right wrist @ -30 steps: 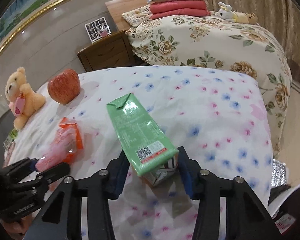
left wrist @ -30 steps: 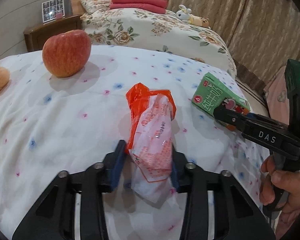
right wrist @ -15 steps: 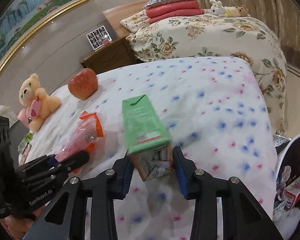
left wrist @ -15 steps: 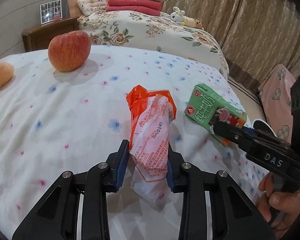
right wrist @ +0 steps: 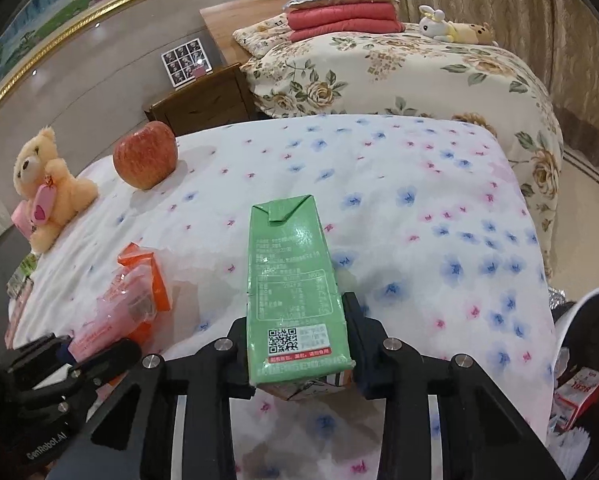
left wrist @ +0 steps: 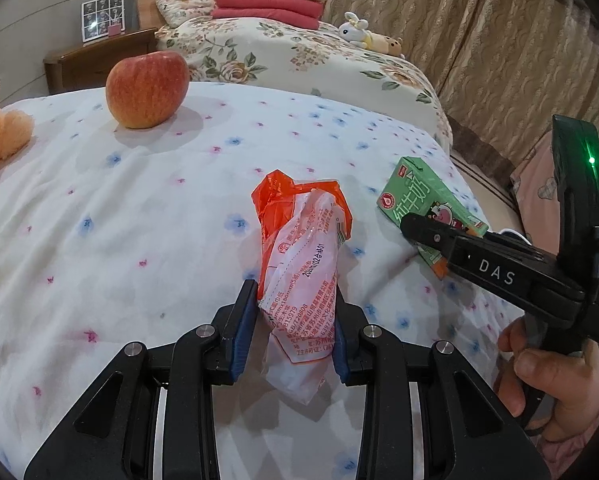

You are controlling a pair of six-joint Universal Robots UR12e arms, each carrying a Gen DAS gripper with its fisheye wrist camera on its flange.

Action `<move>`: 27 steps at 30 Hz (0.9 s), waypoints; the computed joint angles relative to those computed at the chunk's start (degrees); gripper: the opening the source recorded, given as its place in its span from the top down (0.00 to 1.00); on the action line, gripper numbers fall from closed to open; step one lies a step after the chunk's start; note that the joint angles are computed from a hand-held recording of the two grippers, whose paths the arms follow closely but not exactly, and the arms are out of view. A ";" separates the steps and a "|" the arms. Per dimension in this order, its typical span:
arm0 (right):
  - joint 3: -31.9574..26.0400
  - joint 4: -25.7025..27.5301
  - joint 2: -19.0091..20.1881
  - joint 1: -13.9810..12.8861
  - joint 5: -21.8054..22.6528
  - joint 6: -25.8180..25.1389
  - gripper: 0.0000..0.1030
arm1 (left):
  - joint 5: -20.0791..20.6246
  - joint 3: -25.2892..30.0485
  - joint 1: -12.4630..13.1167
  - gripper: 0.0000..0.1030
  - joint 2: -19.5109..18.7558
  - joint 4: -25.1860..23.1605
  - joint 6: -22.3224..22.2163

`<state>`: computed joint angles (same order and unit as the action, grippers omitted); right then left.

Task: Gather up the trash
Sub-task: 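Carry the snack bag and green juice carton over the trash bin with both tools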

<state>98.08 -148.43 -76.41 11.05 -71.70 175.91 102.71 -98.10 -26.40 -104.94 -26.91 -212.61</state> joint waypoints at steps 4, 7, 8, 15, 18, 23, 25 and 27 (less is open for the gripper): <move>1.77 -1.43 -1.44 -0.43 0.77 1.12 0.68 | -0.51 -0.08 -0.34 0.70 0.04 0.55 0.40; 3.26 -2.73 -2.70 -0.92 1.62 2.46 0.68 | -0.96 -0.14 -0.68 0.70 0.12 0.79 0.63; 3.81 -3.16 -3.16 -1.12 2.00 2.99 0.68 | -1.06 -0.16 -0.83 0.70 0.14 0.87 0.69; 7.36 -4.46 -5.86 -2.65 3.58 6.01 0.68 | -1.82 -0.20 -1.95 0.70 0.19 1.16 1.43; 8.76 -4.77 -7.01 -3.52 4.21 7.16 0.68 | -1.95 -0.09 -2.50 0.70 0.13 1.38 1.94; 10.97 -5.92 -9.12 -4.71 4.38 8.39 0.68 | -2.53 0.29 -3.47 0.70 -0.14 1.54 3.05; 11.80 -6.47 -9.91 -5.23 4.13 9.00 0.68 | -2.63 0.59 -3.95 0.70 -0.36 1.49 3.59; 12.40 -6.60 -10.51 -5.76 4.16 9.53 0.68 | -2.80 0.86 -4.28 0.70 -0.56 1.50 3.98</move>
